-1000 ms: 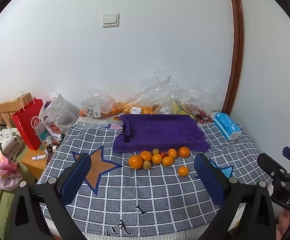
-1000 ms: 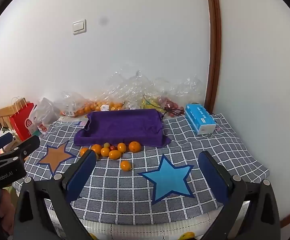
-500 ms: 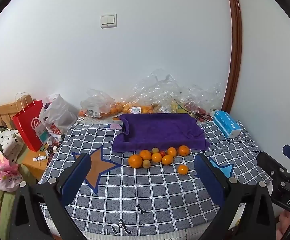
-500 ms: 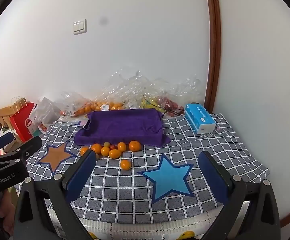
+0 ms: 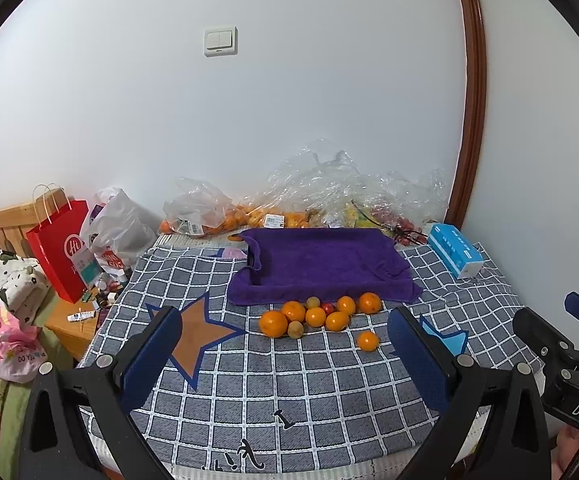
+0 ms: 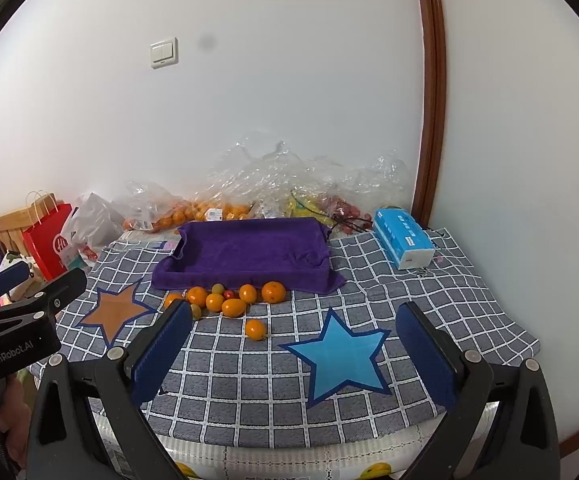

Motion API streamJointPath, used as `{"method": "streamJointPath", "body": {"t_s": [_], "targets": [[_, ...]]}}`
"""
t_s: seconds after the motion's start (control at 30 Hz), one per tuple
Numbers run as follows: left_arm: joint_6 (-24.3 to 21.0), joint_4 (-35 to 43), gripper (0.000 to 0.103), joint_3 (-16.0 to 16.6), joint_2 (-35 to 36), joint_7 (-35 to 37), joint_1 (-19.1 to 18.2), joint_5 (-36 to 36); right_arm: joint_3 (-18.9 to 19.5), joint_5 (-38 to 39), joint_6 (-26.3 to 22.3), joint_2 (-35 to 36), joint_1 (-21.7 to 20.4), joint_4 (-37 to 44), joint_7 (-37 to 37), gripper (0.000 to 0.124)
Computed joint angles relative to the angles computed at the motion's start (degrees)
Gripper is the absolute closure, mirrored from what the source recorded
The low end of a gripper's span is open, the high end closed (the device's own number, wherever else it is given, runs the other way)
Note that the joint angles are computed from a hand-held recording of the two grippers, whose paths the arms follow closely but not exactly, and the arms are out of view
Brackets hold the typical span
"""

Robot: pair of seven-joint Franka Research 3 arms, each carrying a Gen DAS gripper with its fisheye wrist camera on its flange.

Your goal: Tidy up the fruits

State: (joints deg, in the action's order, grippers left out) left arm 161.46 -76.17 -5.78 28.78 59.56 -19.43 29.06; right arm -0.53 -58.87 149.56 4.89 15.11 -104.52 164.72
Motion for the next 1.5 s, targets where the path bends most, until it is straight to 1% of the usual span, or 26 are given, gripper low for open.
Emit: {"method": "streamJointPath", "body": {"t_s": [0.47, 1.5], "targets": [[0.4, -0.4, 0.0, 0.7, -0.1, -1.3, -0.6, 1.1, 0.0, 0.1, 0.3, -0.1, -0.2, -0.1, -0.2, 0.023], [0.5, -1.1, 0.0, 0.8, -0.3, -2.8, -0.9, 2.4, 0.2, -0.3, 0.3, -0.2, -0.2, -0.5, 0.4, 0.023]]}}
